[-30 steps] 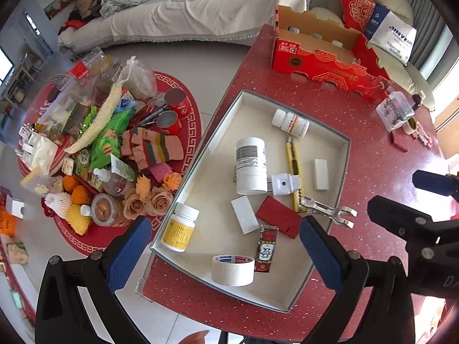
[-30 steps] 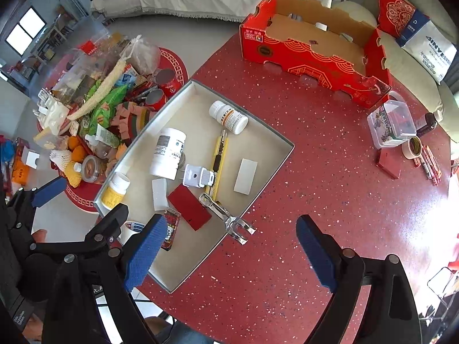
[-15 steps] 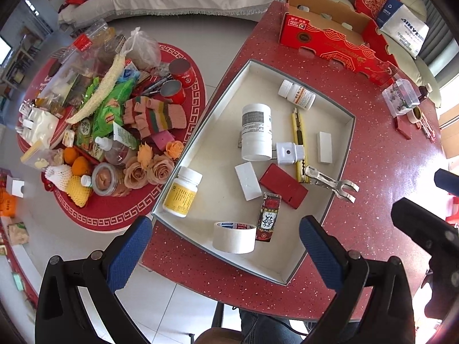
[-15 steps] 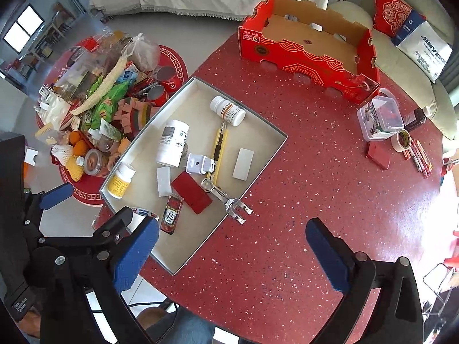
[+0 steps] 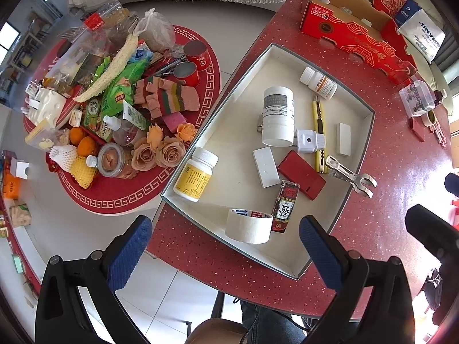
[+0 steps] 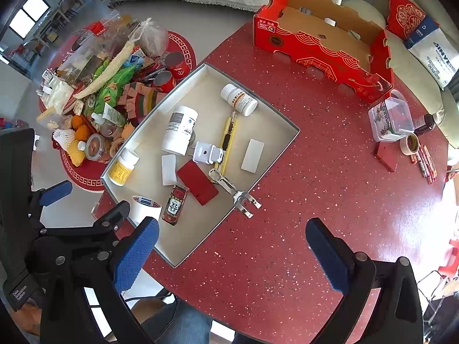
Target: Organize rigid objects
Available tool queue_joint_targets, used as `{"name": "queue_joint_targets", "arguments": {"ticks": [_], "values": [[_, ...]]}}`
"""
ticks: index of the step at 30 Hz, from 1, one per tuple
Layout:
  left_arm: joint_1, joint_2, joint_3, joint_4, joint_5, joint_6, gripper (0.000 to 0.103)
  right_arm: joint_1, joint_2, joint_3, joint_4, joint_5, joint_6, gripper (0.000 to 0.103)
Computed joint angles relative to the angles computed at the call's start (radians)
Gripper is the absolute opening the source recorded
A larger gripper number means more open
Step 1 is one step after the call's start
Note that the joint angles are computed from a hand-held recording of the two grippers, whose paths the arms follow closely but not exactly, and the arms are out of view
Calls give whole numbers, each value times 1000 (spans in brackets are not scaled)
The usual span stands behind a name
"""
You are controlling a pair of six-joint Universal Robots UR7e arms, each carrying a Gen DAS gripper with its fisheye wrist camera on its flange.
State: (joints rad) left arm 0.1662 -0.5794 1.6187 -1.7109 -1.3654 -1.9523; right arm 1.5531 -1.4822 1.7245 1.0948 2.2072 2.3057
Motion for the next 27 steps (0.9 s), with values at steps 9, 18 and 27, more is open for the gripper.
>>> {"name": "queue_joint_targets", "arguments": {"ticks": [9, 18, 27], "values": [[0, -4, 10, -17, -3, 6, 103, 6, 0, 8, -4, 11, 1, 103], [1, -6, 13, -20, -2, 7, 103, 9, 1, 17, -3, 14, 8, 103], [3, -7, 16, -25, -2, 2, 103, 11, 3, 20, -5, 17, 10, 103]]}}
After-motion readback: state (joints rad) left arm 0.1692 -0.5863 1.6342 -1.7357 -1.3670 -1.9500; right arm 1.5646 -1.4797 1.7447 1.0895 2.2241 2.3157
